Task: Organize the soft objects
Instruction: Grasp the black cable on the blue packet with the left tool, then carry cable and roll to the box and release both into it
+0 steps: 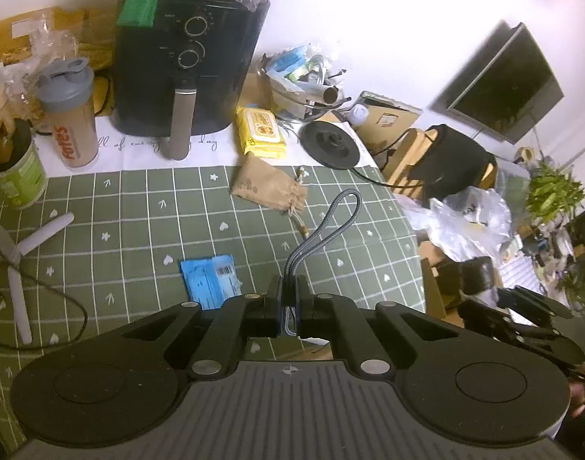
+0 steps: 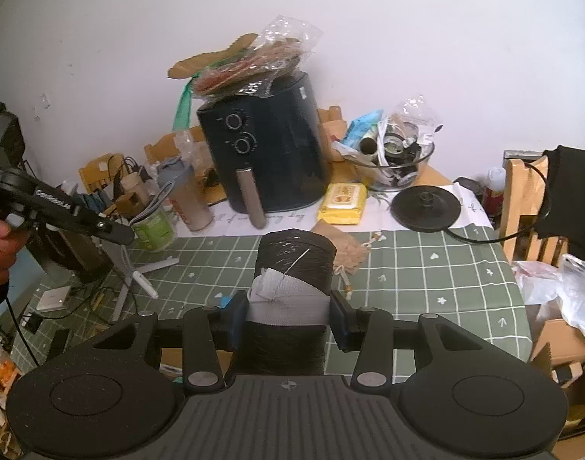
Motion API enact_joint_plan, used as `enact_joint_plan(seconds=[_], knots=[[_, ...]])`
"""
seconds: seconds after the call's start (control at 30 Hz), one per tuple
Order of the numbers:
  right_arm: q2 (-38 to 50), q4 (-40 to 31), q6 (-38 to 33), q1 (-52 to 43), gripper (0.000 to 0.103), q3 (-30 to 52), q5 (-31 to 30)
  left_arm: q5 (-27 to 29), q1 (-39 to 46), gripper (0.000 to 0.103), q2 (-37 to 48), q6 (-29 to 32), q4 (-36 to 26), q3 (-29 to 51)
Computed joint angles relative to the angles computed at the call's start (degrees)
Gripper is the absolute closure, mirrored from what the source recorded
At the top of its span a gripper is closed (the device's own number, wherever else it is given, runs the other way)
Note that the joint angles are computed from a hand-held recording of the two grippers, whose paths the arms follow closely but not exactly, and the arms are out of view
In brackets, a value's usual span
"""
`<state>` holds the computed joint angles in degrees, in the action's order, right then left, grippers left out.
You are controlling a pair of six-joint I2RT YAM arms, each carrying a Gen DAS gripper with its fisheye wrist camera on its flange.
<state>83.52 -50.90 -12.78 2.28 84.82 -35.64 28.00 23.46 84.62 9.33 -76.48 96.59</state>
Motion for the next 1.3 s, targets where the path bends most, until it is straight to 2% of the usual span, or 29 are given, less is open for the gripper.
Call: enact_joint_plan(seconds=[0.17,0.67,0.77,0.8,0.87,0.9,0.93,1.1,1.3], knots=[[-2.24,-0.67,0.25,1.25,0.056,-1.82,0.22,2.14,2.94,0.097,-4.21,2.56,-3.07,-3.04],[-8.21,-3.2,0.78,2.91,0.056,-6.15,0.79,5.89,10.62,0.097,-15.98,8.92,-9.51,-18.7],[-8.78,-3.78,0.71,3.08,0.056,-6.35,0.96,4.33,11.5,0.096,-17.57,10.69,-9.25,-22.04],[-9.14,-4.07,0.62,3.2,0.056,-6.64,1.09,2.82,11.16,0.093,-18.09,11.59,-8.59,-23.43],[-9.74,-4.81,0.36,3.55,0.056,-7.13,1.51,-2.03,9.57,0.075,-19.3,11.72,-7.28,-25.8],[-10.2,-5.13,0.2,3.66,0.056,-7.56,1.65,-3.25,9.9,0.058,-20.43,12.35,-6.7,-26.9],[-10.6,-5.44,0.16,3.88,0.056,-7.93,1.81,-3.24,10.66,0.054,-21.47,13.67,-6.46,-27.66],[-12.24,-6.43,0.33,4.45,0.056,-10.09,2.73,-1.04,15.66,0.052,-25.09,20.43,-9.84,-27.0],[-13.73,-6.87,1.27,5.68,0.056,-12.03,4.45,1.44,19.58,0.047,-29.85,23.68,-11.84,-26.6]])
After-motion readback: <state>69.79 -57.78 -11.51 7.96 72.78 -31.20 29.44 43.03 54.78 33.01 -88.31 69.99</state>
